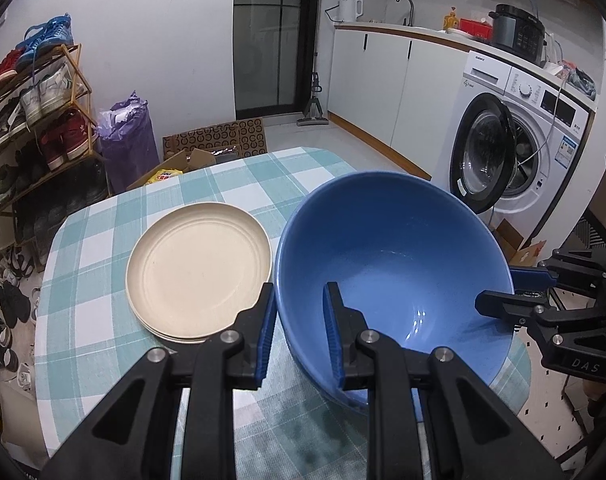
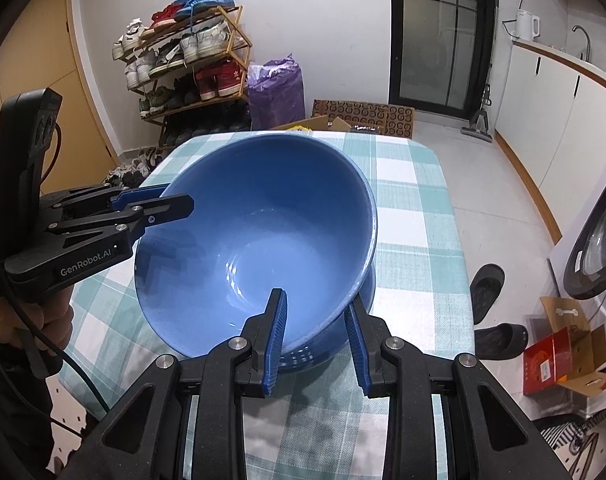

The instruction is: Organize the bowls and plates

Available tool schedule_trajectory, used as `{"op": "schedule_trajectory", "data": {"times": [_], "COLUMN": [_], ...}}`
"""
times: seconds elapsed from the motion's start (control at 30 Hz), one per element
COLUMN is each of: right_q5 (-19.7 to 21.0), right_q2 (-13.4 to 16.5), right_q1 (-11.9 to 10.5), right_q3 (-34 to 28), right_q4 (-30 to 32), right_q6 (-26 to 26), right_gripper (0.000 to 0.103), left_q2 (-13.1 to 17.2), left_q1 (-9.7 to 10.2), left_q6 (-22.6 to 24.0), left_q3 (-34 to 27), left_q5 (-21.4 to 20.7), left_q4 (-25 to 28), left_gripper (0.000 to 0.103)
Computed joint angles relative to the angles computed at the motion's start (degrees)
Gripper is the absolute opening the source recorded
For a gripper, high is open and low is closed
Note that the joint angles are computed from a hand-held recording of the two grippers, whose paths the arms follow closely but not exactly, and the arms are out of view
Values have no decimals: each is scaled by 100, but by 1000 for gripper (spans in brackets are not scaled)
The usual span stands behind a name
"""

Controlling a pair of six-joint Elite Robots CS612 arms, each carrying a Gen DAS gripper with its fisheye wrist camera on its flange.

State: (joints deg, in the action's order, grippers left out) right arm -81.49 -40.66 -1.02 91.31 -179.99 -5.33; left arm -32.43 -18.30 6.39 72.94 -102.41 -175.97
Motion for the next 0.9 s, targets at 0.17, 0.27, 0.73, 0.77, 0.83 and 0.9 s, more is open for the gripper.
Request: {"op": "schedule_trajectory", "data": {"times": [0.17, 0.27, 0.73, 0.77, 0.83, 0.9], "right_q5": [-15, -40, -116, -116, -135, -184], "right_q2": [47, 80, 182, 185, 195, 213], "right_q1": [19, 35, 45, 50, 50, 59], "right_q3": [-49, -113, -202, -221, -222, -244], "right_q4": [106, 193, 373, 402, 395, 410], "right_q6": [19, 15, -25, -16, -24, -38], "right_gripper": [30, 30, 30, 30, 30, 30], "left_q2": [27, 49, 134, 137, 150, 158], "left_q1": [2, 1, -15, -17, -18, -25], "left_q6": [-19, -23, -33, -33, -41, -21], "left_q3": [-5, -16, -88, -91, -103, -111], "left_q5": [4, 15, 56, 62, 58, 87], "left_q4": [65, 96, 273, 277, 291, 308], "left_gripper": [21, 21, 21, 21, 21, 21]}}
